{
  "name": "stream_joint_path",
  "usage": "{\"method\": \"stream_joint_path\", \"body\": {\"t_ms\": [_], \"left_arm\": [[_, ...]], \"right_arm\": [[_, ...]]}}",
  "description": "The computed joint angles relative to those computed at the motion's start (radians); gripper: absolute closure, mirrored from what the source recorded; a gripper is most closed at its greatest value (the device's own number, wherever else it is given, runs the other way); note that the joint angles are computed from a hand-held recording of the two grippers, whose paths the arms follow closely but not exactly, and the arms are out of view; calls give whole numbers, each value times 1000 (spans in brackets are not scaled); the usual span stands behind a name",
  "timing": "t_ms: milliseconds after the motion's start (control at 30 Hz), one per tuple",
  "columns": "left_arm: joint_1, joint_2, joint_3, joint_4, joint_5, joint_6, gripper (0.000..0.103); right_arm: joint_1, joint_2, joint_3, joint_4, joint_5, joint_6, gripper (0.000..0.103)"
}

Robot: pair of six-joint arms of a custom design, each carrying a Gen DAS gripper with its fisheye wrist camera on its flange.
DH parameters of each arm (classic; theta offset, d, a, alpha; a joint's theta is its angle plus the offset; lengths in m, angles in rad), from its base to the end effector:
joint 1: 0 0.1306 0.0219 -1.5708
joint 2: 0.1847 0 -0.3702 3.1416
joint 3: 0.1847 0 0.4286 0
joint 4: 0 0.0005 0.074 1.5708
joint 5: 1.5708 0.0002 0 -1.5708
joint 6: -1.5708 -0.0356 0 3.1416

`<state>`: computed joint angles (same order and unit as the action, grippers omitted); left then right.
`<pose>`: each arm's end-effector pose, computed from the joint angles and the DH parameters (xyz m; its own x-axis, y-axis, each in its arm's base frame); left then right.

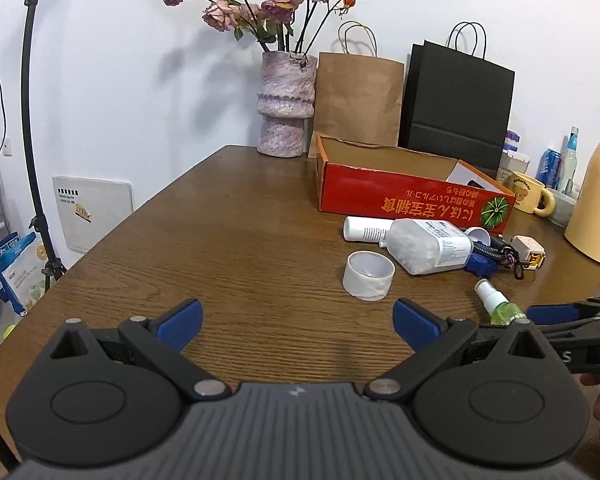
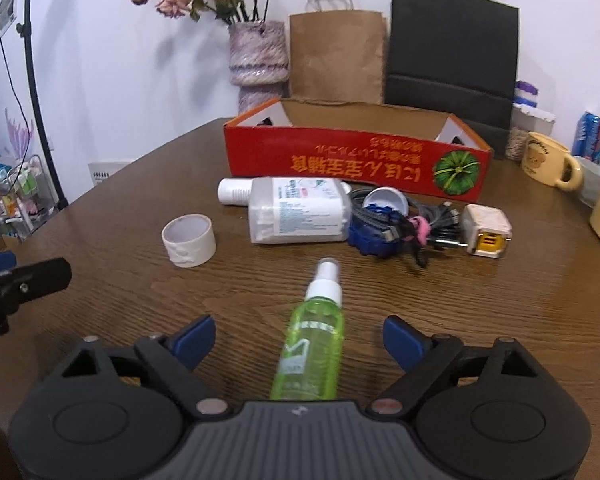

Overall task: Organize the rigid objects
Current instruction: 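Move the right gripper to the green spray bottle and close on it, then grasp the clear tape roll with the left gripper while the right gripper lifts the spray bottle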

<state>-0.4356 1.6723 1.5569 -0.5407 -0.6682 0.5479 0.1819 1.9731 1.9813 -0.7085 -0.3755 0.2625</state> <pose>0.5828 -0.2475 0.3740 -0.4128 -0.2589 -0.8733 -0.3853 0.9184 -0.0901 0.7229 0.1457 0.3732 -0.4969 -0.3369 -0.7998 -0.5933 0.8044 0.0298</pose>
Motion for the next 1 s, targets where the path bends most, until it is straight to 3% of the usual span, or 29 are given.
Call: {"method": "stream_joint_path", "body": {"t_ms": [100,233,267,367,567,1000], "left_arm": [[2,6,7,-6,4,-8,0],[5,15,19,-10,8,-17,0],[6,16,22,-11,9,-17,0],[6,22,31,-19,9,-16,0],[11,40,61,-44,12,-18,0],[22,121,192,-137,25,-13,0]], "right_arm": [[3,39,55,-55,4,10,36],[1,53,67,-36,3,46,57],[0,60,79,-42,5,52,71],[-6,88,127,-69,-10,68,71],[-15,112,151,-45,-33,72,72],[-57,83,72,177,-81,-13,72]]}}
